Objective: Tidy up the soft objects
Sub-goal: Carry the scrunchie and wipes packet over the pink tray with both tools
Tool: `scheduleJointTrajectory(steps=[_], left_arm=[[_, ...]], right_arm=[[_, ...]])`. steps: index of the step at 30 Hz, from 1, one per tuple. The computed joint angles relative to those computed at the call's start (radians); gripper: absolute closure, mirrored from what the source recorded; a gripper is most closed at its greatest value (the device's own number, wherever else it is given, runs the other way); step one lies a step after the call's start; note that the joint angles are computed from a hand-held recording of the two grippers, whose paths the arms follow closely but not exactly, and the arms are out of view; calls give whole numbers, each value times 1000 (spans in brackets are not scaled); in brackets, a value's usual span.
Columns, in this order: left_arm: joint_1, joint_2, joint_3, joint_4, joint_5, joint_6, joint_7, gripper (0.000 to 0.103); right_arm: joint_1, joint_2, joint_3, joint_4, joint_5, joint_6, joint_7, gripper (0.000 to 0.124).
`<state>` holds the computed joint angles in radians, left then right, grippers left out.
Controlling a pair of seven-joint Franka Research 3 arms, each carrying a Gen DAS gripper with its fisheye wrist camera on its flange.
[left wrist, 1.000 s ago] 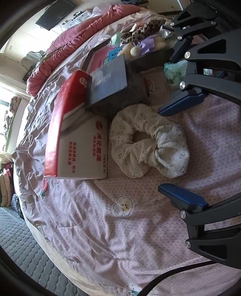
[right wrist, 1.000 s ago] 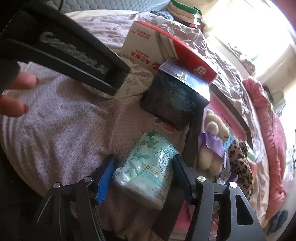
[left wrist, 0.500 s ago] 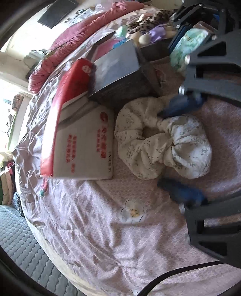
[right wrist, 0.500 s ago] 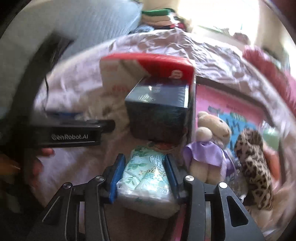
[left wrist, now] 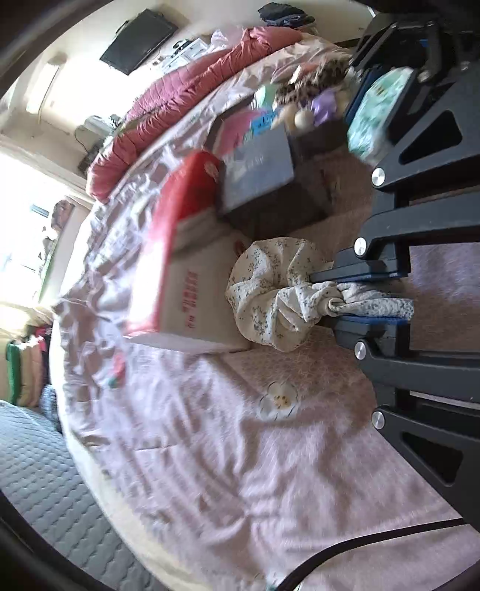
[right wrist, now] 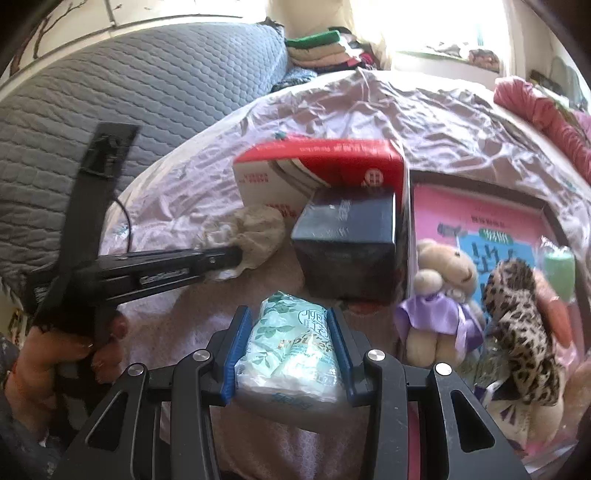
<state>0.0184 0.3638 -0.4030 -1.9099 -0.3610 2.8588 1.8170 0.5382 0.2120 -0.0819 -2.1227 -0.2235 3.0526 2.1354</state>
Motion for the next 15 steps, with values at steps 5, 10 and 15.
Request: scheduleJointTrajectory(steps=[5, 10, 15], left_arm=[[16, -93, -27, -70, -52, 43, 60, 89], [1, -165, -37, -99, -169, 38, 134, 89], [-73, -213, 0, -109, -199, 29, 162, 89]], right_arm=[[62, -44, -77, -24, -130, 13, 109, 81], [80, -108, -134, -57, -356, 25, 321, 81], [51, -192, -168, -95, -674, 28, 635, 81]])
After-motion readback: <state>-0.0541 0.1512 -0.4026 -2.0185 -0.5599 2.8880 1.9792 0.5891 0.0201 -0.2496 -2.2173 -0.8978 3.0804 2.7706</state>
